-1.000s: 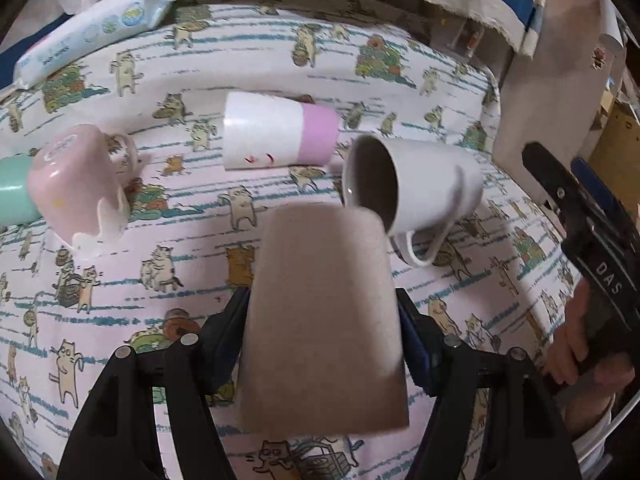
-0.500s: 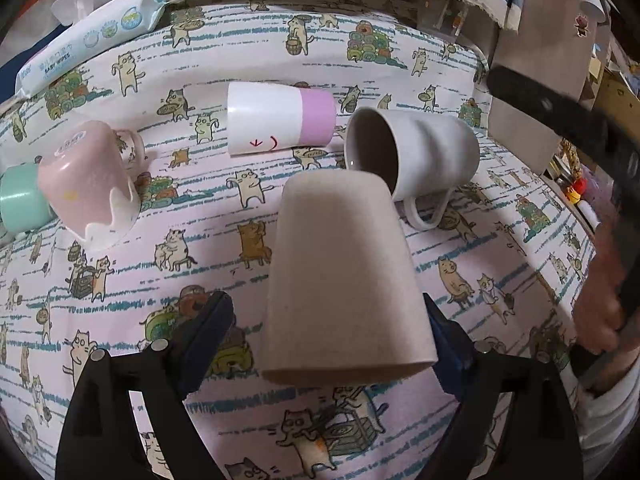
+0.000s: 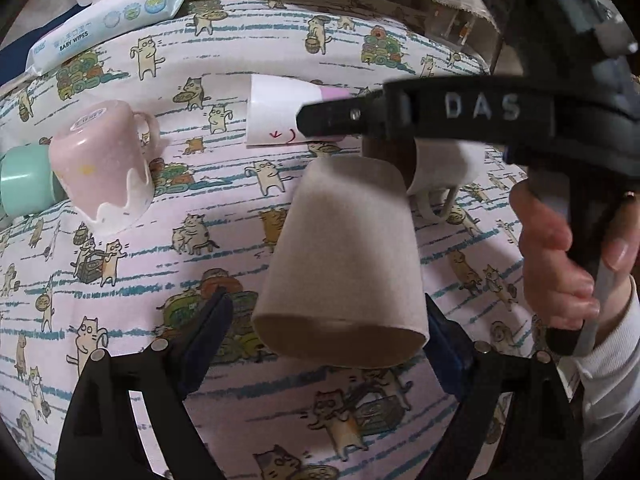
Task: Flip cup upside down
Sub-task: 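Lift the beige cup with the left gripper and rotate it, then lower the beige cup onto the cloth and open the left gripper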
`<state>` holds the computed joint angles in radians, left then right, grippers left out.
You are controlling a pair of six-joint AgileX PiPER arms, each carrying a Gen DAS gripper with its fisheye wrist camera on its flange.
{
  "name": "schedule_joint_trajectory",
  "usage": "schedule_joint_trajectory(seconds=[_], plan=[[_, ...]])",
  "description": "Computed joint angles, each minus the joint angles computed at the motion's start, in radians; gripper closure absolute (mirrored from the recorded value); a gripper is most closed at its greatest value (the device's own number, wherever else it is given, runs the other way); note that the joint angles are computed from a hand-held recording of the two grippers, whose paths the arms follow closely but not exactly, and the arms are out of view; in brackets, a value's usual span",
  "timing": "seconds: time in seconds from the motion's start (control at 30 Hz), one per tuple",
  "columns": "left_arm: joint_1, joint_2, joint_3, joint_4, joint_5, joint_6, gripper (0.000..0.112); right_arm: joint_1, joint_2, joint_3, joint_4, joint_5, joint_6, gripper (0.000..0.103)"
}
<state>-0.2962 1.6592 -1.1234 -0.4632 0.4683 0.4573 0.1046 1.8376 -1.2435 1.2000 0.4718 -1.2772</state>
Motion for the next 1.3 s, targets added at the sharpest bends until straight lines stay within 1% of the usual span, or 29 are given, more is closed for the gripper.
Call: schedule_joint_trajectory(seconds=[0.13,0.2,0.3,0.4,0.47,0.6,0.67,0.73,0.83,0.93,1.07,1.1,1.17,1.2,1.23,1.3], plan=[[0.019,-0.001,0.005,-0.044,0.007,0.046,0.023,-0.005,0.054,-0.063,-0.130,0.038,0.122,0.089],[0.026,-0.007,0.009,-0.063,0.011,0.071,0.023,-0.010,0.054,-0.061,-0.131,0.051,0.109,0.089],[0.032,-0.021,0.017,-0.071,0.015,0.084,0.023,-0.010,0.047,-0.065,-0.179,0.070,0.136,0.089],[0.041,-0.036,0.032,-0.084,0.015,0.109,0.023,-0.002,0.028,-0.052,-0.227,0.052,0.150,0.089],[0.035,-0.043,0.044,-0.053,-0.012,0.092,0.023,0.008,0.022,-0.051,-0.264,0.031,0.180,0.089],[0.041,-0.037,0.038,-0.057,-0.004,0.089,0.023,0.035,0.059,-0.113,-0.399,0.024,0.331,0.089],[0.045,-0.038,0.041,-0.058,-0.004,0.093,0.023,0.040,0.072,-0.131,-0.424,0.030,0.359,0.089],[0.051,-0.047,0.054,-0.052,-0.014,0.099,0.023,0.042,0.060,-0.112,-0.422,0.016,0.342,0.089],[0.065,-0.052,0.080,-0.040,-0.052,0.099,0.023,0.033,0.032,-0.068,-0.394,-0.004,0.296,0.089],[0.105,-0.039,0.086,-0.126,-0.052,0.165,0.023,0.003,0.012,-0.040,-0.371,0.021,0.272,0.089],[0.132,-0.026,0.085,-0.156,-0.069,0.176,0.025,-0.016,-0.018,0.015,-0.393,0.016,0.277,0.089],[0.136,-0.027,0.086,-0.152,-0.075,0.169,0.026,-0.023,-0.027,0.031,-0.387,0.020,0.269,0.089],[0.123,-0.029,0.087,-0.080,-0.101,0.104,0.033,-0.043,-0.043,0.065,-0.349,0.046,0.224,0.089],[0.114,-0.032,0.091,-0.049,-0.116,0.084,0.034,-0.048,-0.050,0.082,-0.336,0.051,0.209,0.089],[0.108,-0.033,0.094,-0.036,-0.127,0.077,0.036,-0.047,-0.060,0.106,-0.322,0.041,0.192,0.089],[0.106,-0.026,0.084,-0.043,-0.128,0.072,0.038,-0.031,-0.084,0.156,-0.321,-0.011,0.181,0.089]])
